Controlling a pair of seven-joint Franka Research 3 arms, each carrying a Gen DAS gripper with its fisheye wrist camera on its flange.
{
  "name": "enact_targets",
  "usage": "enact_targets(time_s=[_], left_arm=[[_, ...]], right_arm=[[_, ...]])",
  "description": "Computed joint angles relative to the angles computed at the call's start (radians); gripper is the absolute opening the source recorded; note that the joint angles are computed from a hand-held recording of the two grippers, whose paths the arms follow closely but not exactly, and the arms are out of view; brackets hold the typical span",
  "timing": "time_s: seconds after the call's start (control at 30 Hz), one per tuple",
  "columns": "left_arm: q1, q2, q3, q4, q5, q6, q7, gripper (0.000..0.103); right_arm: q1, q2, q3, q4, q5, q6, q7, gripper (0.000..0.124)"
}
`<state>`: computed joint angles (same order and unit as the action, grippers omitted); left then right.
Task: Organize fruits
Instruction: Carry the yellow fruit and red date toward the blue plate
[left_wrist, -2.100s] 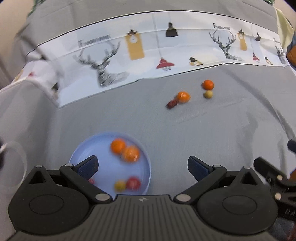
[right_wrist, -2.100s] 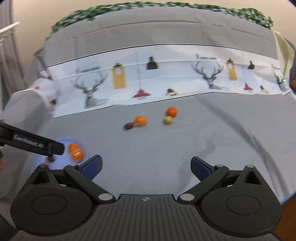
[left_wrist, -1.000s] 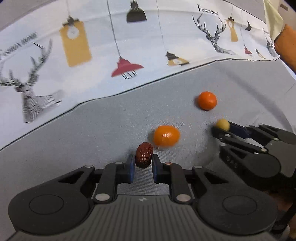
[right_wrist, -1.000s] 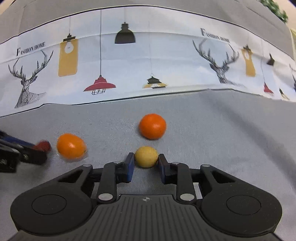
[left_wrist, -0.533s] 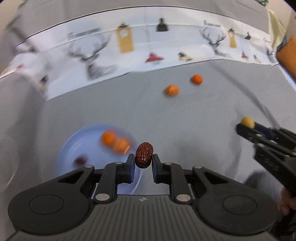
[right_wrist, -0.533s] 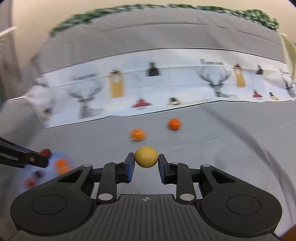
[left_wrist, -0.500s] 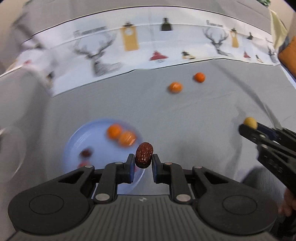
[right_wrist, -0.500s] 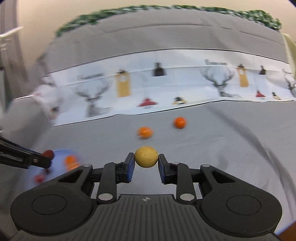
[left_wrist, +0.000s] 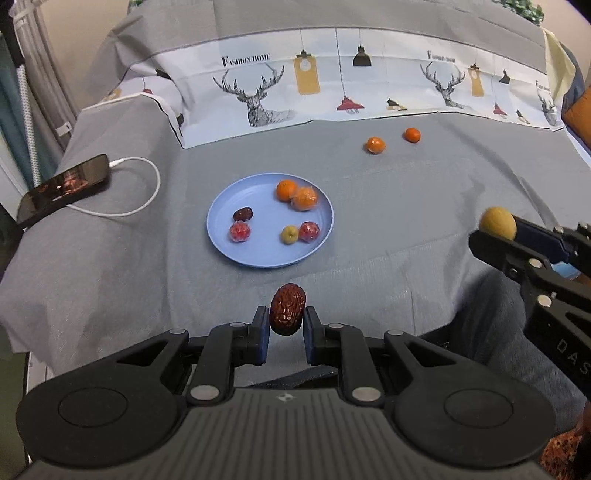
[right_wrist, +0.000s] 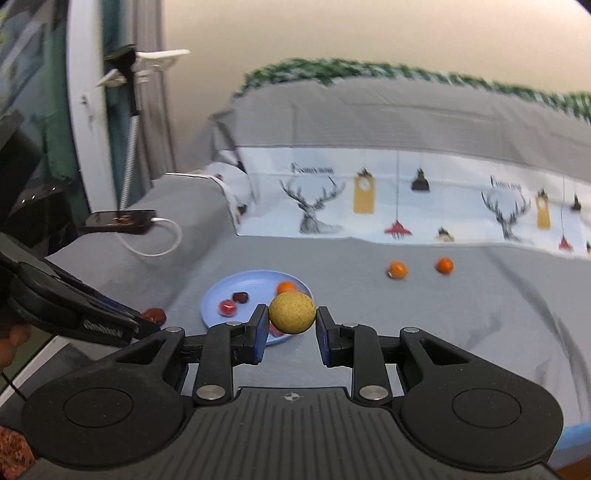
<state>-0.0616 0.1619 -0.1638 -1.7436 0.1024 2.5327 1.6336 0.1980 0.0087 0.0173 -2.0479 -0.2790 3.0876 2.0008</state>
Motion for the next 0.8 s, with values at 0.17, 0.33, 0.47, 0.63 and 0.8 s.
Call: enact_targets(time_s=[0.17, 0.33, 0.47, 0.63, 0.8], left_arm=[[0.008, -0.085, 0.003, -0.106, -0.036, 0.072, 0.007, 0.021], [0.004, -0.132, 0.012, -0.157, -0.048, 0.099, 0.003, 0.021], [0.0, -0.142, 0.017, -0.163, -0.041, 0.101, -0.01, 0.021], [0.0, -0.143, 0.021, -0.163, -0.046, 0.098, -0.008, 0.021], [0.004, -0.124, 0.022, -0.146, -0.048, 0.086, -0.01, 0.021]], right_arm=[[-0.023, -0.046, 0.027, -0.031, -0.16, 0.021, 0.111, 0.029], [-0.07, -0.082, 0.077, -0.058, -0.202, 0.029, 0.144, 0.029], [-0.096, -0.091, 0.105, -0.063, -0.206, 0.032, 0.142, 0.029], [-0.112, -0.097, 0.121, -0.072, -0.194, 0.032, 0.13, 0.029], [-0.095, -0.093, 0.112, -0.074, -0.122, 0.021, 0.061, 0.029]])
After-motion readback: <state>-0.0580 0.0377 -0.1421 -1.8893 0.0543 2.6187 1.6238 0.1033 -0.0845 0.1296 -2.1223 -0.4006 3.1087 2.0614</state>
